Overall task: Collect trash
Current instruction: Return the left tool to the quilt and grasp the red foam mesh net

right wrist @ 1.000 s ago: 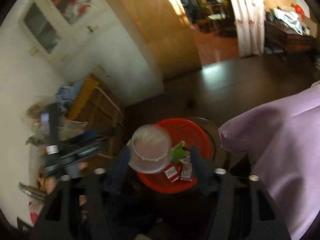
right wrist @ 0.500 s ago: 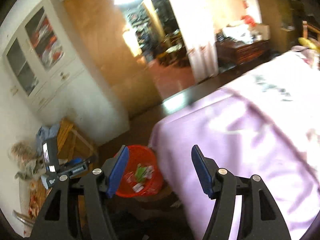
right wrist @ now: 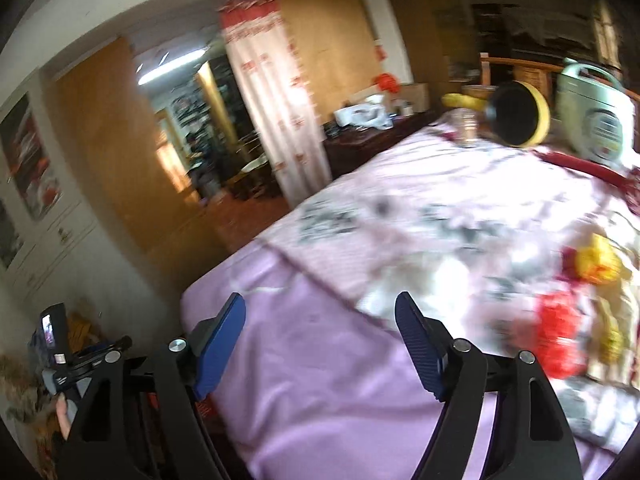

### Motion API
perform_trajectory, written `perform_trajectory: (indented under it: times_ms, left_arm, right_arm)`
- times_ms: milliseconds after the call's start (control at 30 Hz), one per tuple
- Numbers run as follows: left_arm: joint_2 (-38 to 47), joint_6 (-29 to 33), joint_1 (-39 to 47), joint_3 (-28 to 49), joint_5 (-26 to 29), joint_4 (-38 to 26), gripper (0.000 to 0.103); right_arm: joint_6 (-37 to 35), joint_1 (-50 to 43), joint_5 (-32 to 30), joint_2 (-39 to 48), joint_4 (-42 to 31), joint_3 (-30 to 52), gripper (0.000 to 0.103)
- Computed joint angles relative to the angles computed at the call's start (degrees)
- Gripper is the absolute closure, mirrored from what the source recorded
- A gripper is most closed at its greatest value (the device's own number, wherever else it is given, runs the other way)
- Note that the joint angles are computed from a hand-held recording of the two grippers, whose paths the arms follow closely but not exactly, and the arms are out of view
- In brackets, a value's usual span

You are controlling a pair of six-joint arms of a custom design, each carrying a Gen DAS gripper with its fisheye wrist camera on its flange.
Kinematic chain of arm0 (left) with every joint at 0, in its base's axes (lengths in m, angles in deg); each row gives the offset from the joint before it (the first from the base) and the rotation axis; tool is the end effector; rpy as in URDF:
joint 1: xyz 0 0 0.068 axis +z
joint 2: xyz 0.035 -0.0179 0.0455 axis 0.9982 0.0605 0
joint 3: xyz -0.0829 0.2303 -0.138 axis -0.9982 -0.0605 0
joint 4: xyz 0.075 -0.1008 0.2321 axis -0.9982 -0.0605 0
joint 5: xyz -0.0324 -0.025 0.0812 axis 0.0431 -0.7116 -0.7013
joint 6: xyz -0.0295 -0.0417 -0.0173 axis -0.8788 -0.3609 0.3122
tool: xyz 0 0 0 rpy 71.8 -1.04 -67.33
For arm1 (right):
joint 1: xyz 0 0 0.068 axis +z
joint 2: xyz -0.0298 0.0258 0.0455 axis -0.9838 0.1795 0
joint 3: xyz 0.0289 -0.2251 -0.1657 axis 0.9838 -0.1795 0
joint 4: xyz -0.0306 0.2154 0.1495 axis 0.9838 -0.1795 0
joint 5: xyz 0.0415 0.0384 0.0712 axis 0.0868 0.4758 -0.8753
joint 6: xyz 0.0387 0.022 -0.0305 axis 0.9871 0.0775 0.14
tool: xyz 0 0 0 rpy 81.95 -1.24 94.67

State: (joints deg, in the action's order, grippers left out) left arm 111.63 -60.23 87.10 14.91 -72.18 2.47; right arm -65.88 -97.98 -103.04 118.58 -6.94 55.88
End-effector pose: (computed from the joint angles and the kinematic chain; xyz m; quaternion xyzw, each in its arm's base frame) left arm 0.2684 0.0077 0.1690 -0.1235 0.9258 0.0326 0.3559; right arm 0.2761 -0.0728 0.1993 0.0144 0.8847 0.1576 0.4385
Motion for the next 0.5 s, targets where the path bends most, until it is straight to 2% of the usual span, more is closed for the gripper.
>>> perform_trajectory:
  times_ms: [100, 233, 500]
  left_arm:
    - [-0.3, -1.5, -7.0, 3.1, -3.2, -2.2, 0.010]
    - [1.2, -2.9, -15.9, 7.6, -7.4, -4.1, 0.008]
    - [14.5, -3.7, -34.7, 23.8, -11.7, -6.5, 0.007]
  right_arm:
    - [-2.3, -7.9, -3.7, -0.9, -1.2, -0.5, 0.025]
    - [-3.7, -14.2, -5.2, -3.0, -1.6, -1.6, 0.022]
    - [-10.3, -29.3, -8.8, 0.5, -1.6, 0.1, 0.021]
